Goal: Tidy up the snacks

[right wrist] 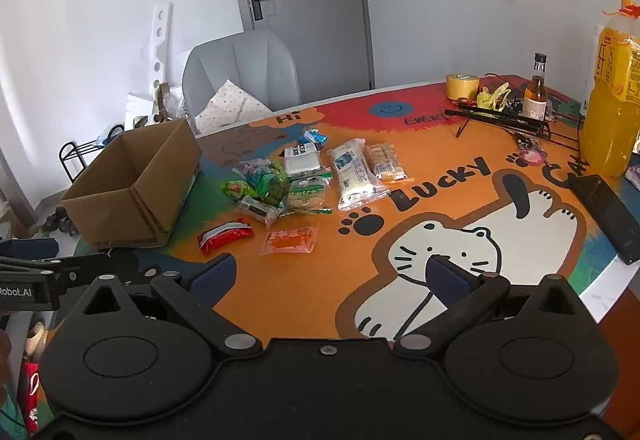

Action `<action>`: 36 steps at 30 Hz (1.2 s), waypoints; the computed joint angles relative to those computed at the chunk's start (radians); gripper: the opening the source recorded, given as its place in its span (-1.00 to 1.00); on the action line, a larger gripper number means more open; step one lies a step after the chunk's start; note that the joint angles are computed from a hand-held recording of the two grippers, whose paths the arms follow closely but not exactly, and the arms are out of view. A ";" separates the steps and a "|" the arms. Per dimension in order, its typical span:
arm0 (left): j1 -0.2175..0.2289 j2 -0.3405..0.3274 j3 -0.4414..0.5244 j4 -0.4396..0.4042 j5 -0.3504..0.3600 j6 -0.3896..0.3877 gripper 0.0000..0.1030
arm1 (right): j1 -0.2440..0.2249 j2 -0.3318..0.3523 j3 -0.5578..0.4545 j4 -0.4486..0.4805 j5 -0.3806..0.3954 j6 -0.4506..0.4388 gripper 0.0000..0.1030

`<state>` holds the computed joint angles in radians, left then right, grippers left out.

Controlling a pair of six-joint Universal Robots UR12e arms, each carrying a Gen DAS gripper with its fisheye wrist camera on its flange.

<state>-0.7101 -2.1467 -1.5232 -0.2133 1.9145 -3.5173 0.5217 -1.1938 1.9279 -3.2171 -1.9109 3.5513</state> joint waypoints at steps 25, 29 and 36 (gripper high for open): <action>-0.003 -0.001 -0.012 0.027 0.033 -0.019 1.00 | 0.005 0.015 -0.011 -0.007 -0.006 -0.011 1.00; -0.004 0.000 -0.013 0.023 0.036 -0.024 1.00 | 0.006 0.015 -0.010 -0.009 -0.003 -0.010 1.00; -0.002 0.003 -0.017 0.019 0.034 -0.039 1.00 | 0.005 0.017 -0.010 -0.013 0.003 -0.007 1.00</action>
<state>-0.7118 -2.1439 -1.5403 -0.1945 1.9489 -3.5558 0.5264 -1.1767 1.9182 -3.2303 -1.9079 3.5440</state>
